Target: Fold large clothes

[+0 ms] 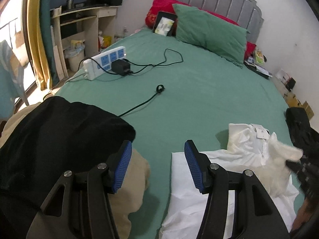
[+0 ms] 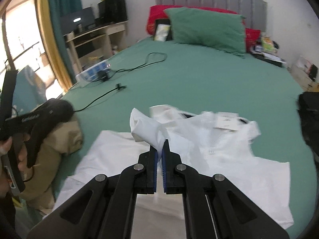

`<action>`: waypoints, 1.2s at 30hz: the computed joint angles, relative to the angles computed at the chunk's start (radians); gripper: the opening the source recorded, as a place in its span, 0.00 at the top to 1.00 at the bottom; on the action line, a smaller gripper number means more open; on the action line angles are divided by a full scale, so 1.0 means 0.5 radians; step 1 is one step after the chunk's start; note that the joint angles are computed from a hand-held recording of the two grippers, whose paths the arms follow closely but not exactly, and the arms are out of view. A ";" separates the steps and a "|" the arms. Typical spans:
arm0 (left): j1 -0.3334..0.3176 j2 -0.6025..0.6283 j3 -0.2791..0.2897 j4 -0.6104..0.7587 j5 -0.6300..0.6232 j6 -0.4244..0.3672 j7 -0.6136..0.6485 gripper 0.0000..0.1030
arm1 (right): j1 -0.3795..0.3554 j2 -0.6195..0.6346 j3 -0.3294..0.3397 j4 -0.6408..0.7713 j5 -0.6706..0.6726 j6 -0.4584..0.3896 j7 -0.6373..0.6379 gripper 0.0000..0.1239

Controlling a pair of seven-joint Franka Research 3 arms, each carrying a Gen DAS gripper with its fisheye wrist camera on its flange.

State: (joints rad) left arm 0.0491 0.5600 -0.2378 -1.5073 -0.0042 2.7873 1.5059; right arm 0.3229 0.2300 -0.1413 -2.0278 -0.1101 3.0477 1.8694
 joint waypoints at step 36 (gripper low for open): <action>-0.235 0.320 -0.032 0.279 0.035 -0.114 0.229 0.44 | -0.577 0.246 0.133 0.240 0.840 -0.296 -0.934 0.38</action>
